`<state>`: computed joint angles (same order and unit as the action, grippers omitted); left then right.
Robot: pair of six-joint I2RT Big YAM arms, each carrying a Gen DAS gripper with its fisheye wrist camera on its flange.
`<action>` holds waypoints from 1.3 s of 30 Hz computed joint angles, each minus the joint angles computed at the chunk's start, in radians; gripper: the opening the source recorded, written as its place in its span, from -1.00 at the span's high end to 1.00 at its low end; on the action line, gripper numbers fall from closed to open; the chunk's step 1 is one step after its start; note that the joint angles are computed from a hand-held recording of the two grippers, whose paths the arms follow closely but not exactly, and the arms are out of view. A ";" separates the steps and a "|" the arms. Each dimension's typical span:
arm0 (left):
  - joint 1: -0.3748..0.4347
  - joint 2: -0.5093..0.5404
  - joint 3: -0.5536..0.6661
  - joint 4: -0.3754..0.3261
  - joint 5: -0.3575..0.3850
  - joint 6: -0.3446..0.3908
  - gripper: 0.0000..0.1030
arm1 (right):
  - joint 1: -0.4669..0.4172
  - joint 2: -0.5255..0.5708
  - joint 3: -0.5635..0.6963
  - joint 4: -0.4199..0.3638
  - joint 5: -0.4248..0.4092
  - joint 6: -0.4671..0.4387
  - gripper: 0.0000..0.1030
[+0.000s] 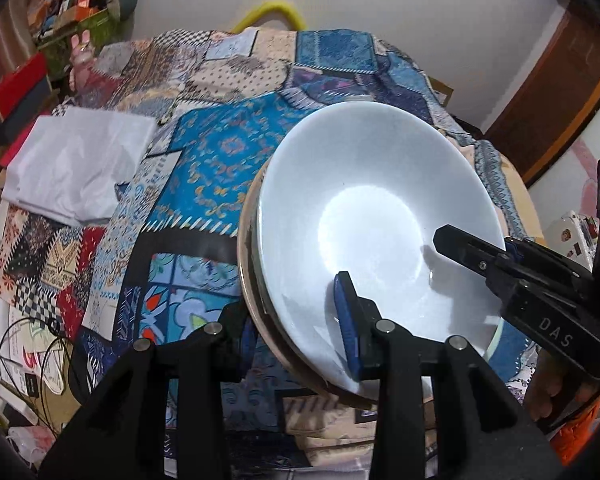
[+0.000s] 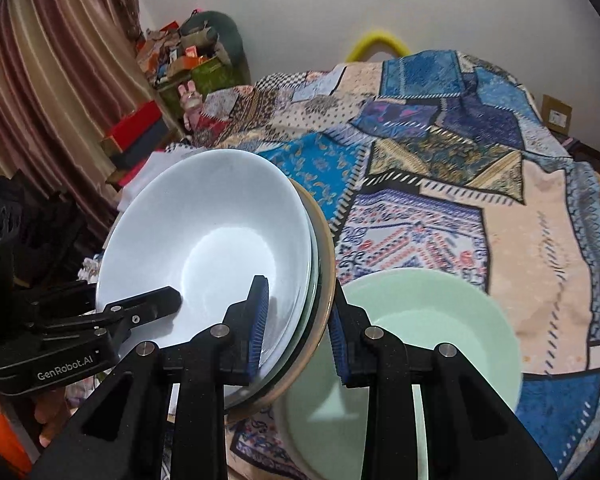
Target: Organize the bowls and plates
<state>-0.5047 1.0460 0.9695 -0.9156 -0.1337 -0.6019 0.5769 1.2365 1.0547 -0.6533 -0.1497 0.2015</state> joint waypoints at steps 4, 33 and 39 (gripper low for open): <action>-0.038 0.015 0.030 -0.003 -0.018 -0.002 0.31 | -0.025 -0.037 -0.015 -0.001 0.004 -0.003 0.50; -0.175 0.181 0.124 0.026 0.010 -0.041 0.31 | -0.180 -0.163 -0.135 -0.040 -0.023 -0.003 0.49; -0.176 0.226 0.128 0.041 0.035 -0.040 0.31 | -0.206 -0.159 -0.158 -0.041 -0.037 0.008 0.49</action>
<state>-0.6807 1.2718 1.0975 -0.8751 -0.0983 -0.6419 0.3711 1.0775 0.8964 -0.6945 -0.1870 0.2097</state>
